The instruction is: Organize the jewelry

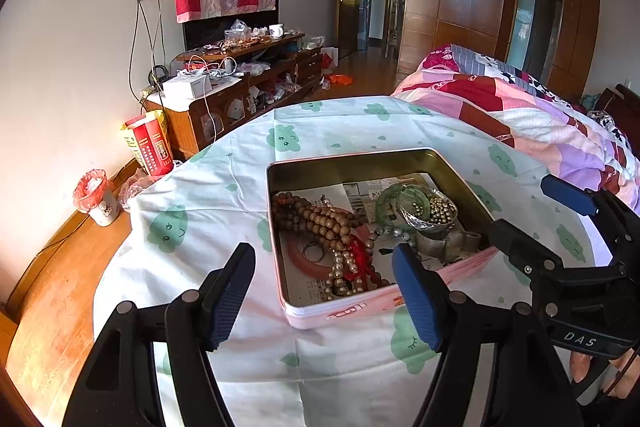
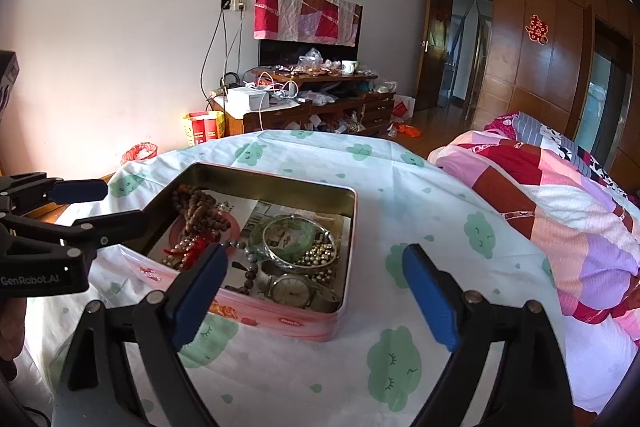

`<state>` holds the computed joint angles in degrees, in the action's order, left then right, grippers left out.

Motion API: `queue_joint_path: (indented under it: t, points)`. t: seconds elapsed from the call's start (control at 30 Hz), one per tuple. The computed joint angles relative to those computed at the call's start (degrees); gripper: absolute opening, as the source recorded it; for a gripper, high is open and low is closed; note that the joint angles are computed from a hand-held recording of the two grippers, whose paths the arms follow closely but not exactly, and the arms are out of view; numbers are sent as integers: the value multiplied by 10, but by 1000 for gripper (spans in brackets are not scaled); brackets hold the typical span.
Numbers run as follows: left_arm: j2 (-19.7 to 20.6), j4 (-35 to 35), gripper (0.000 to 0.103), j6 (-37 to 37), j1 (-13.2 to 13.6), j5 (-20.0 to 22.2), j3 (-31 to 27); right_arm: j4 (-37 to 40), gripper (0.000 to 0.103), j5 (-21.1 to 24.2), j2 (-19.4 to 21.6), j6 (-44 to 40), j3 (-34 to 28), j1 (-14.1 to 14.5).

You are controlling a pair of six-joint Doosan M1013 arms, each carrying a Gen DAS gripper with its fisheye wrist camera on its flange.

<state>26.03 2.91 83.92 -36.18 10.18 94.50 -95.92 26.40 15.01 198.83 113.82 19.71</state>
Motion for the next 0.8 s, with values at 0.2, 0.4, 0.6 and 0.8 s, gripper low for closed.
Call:
queue_joint_path:
  t: [0.2,0.4,0.6,0.8]
  points:
    - [-6,-11,71,8,1,-8,7,-17,91,5,-5,24,5,2]
    - [-8,-12,71,4,3,-12,11,-18,91,7,-6,26,6,4]
    - [-12,-38,71,24,4,-16,16,-22,91,12,-7,31,8,6]
    - [-16,-48,71,39,3,-21,20,-27,94,21,-9,36,10,10]
